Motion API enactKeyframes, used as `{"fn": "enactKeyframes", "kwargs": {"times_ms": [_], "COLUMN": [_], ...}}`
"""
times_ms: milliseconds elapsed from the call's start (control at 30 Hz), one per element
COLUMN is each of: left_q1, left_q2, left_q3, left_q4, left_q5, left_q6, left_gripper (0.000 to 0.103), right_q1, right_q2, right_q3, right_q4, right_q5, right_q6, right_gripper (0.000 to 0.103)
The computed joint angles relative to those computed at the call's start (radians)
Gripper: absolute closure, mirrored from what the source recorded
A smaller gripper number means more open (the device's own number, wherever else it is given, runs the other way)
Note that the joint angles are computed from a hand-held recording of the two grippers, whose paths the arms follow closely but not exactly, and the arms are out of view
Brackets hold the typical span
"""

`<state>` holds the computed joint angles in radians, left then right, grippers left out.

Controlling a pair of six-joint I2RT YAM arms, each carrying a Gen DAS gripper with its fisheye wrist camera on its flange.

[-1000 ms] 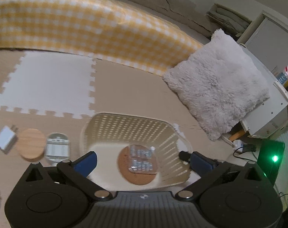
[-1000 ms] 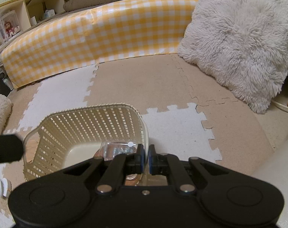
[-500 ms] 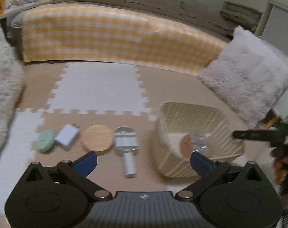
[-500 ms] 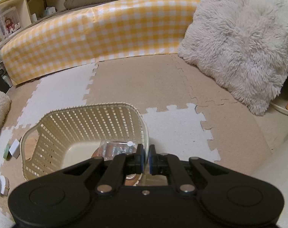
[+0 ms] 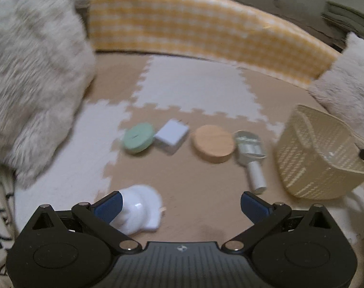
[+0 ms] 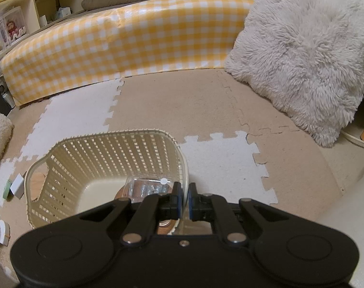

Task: Organize rigid objects
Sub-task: 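Move the left tool back toward the white round device, then grasp the white knob-topped round device with the left tool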

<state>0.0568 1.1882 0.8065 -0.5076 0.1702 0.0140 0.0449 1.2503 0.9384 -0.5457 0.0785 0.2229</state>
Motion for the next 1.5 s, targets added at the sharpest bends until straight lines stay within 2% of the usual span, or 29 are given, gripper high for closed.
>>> {"fn": "enactKeyframes", "kwargs": {"times_ms": [133,167,300,567,700,767,800,1067,1500], "left_q1": [0.075,0.093,0.116,0.149,0.182,0.187,0.184,0.171,0.132], "left_q2": [0.031,0.043,0.045,0.065,0.073,0.069,0.068,0.057,-0.031], "left_q3": [0.013,0.018,0.002,-0.015,-0.018,-0.019,-0.018,-0.026,-0.010], "left_q4": [0.008,0.010,0.035,0.060,0.061,0.059,0.058,0.060,0.021], "left_q5": [0.034,0.044,0.025,-0.020,0.016,0.033,0.031,0.022,0.065], "left_q6": [0.029,0.035,0.052,0.030,0.010,-0.001,0.000,-0.015,-0.061], "left_gripper": [0.006,0.015,0.031,0.038,0.052,0.062,0.071,0.072,0.072], "right_q1": [0.002,0.003,0.004,0.006,0.007,0.007,0.007,0.008,0.007], "right_q2": [-0.001,0.000,0.001,0.003,0.003,0.003,0.003,0.005,0.004], "right_q3": [0.000,0.001,0.002,0.003,0.003,0.003,0.003,0.007,0.006], "right_q4": [-0.001,-0.001,-0.001,-0.001,-0.001,-0.001,-0.001,-0.007,-0.005], "right_q5": [0.003,0.004,0.006,0.009,0.010,0.010,0.010,0.011,0.009], "right_q6": [0.000,-0.001,-0.001,-0.001,0.000,0.000,0.000,-0.003,-0.001], "right_gripper": [0.097,0.096,0.096,0.096,0.096,0.096,0.096,0.096,0.096]}}
